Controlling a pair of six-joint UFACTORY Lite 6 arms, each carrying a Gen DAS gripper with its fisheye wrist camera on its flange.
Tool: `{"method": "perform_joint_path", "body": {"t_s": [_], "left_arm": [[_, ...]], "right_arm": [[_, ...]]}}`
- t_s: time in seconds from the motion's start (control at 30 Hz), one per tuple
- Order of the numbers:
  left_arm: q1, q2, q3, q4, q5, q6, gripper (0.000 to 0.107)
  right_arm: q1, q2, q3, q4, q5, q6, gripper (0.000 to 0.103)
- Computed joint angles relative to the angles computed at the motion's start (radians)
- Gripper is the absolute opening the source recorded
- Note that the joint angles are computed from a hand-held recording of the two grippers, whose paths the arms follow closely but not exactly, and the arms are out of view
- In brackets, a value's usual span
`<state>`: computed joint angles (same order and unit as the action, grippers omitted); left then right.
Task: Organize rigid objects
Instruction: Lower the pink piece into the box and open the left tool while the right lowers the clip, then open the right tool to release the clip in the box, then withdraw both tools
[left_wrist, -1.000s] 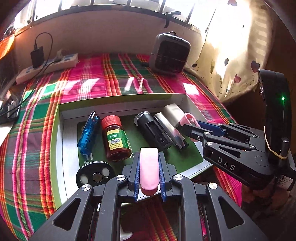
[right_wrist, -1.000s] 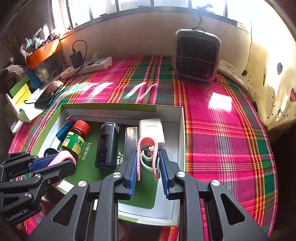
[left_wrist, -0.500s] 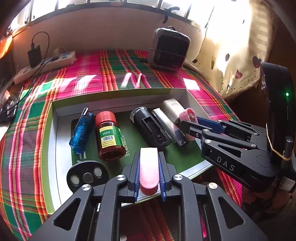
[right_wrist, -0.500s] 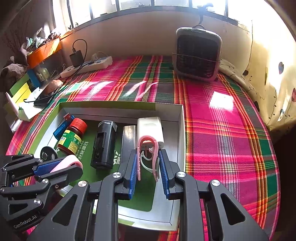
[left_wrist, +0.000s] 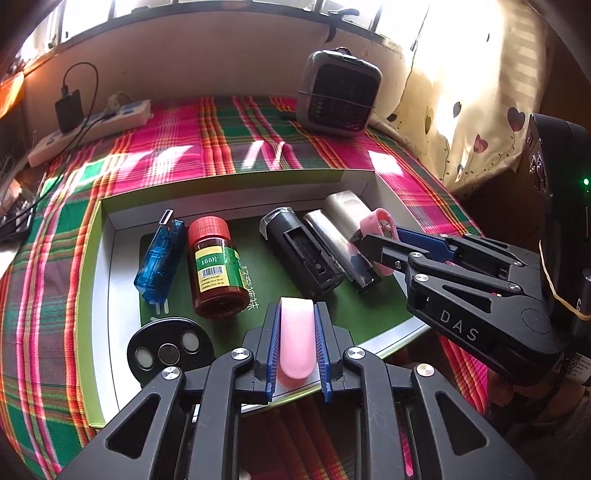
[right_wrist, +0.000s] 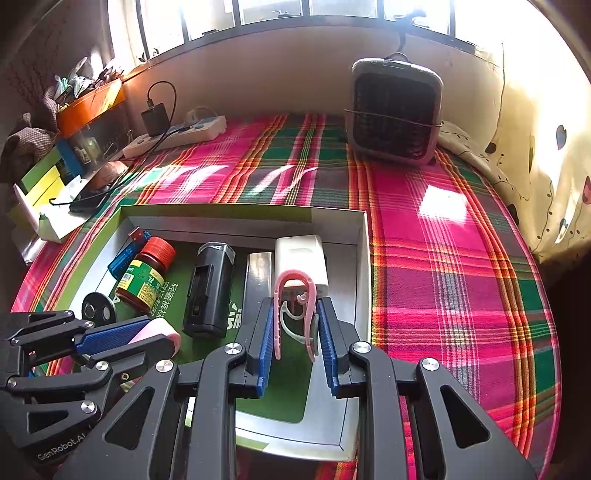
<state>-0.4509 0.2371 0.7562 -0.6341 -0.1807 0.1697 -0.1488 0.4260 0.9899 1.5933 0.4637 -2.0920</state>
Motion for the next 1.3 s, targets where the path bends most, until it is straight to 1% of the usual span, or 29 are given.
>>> {"method": "perform_joint_path", "body": {"t_s": [0.27,0.47,0.83,1.13,1.3], "left_arm": [[0.000,0.002,0.001,-0.008,0.002,0.002,0.019],[-0.007,-0.007,-0.007,-0.008,-0.005,-0.003,0.022],[-0.035,-0.068,-0.047,-0.126,-0.022,0.098,0.027],[-0.083,-0.174,-0.113,-0.368,-0.051,0.307,0.031],[-0.118,-0.272,-0.176,-0.536,-0.085,0.445,0.032]], "right_arm": [[-0.003,-0.002,-0.004,0.013,0.009,-0.009,0.025],[-0.005,-0.008,-0.011,0.022,0.008,-0.014,0.025],[-0.022,-0.053,-0.059,0.052,0.014,-0.048,0.030],[-0.051,-0.131,-0.137,0.059,0.039,-0.071,0.033],[-0.087,-0.201,-0.203,0.046,0.072,-0.078,0.034]]}}
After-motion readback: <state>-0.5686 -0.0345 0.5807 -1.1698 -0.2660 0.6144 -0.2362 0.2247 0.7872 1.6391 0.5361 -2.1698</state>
